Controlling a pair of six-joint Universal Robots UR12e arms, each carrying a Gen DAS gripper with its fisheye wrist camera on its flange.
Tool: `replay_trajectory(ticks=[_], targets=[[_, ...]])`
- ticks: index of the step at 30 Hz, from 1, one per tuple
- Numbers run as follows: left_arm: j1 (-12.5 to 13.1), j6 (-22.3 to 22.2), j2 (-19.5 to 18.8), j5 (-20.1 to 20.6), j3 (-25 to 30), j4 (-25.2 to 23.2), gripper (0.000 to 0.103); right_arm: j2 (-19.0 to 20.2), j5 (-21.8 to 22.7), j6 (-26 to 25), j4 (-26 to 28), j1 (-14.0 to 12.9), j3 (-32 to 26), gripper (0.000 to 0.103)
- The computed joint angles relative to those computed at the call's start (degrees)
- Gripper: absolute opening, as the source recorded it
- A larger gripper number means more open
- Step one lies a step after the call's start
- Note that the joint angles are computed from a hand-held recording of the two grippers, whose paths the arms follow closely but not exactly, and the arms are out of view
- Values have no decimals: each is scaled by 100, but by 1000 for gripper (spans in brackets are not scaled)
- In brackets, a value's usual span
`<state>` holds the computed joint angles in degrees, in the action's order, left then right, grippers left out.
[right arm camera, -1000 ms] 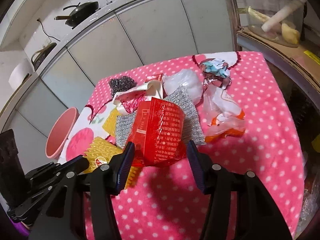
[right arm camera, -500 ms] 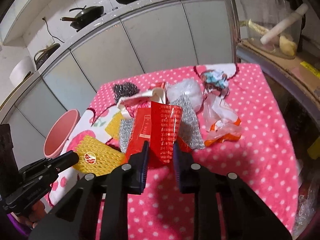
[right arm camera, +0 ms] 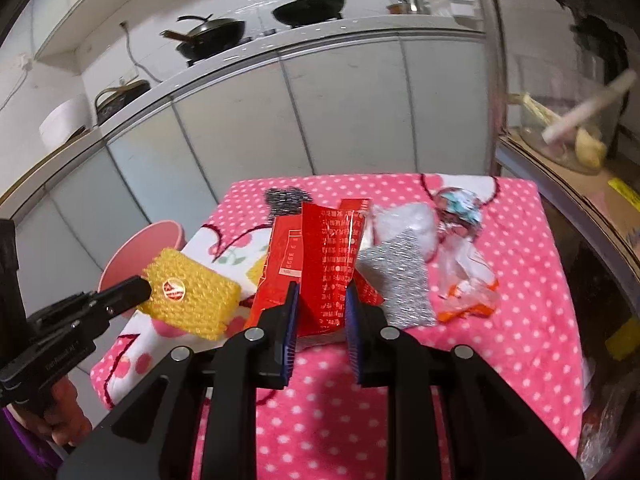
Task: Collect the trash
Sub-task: 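Carry the net and packet over the pink bucket and open both tools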
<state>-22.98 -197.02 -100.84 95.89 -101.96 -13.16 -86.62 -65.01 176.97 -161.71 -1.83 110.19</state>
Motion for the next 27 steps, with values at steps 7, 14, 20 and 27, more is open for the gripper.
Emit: replay_trajectory(ticks=[7, 14, 20, 27], targets=[[39, -99, 139, 431, -119, 109, 5, 110, 155, -320, 58, 245, -214, 22], [184, -382, 356, 886, -329, 154, 5, 295, 288, -617, 115, 580, -521, 22], [356, -590, 574, 1407, -538, 158, 5, 508, 446, -784, 244, 858, -821, 22], [583, -874, 764, 1787, -747, -58, 5, 759, 486, -1072, 360, 1217, -1142, 22]])
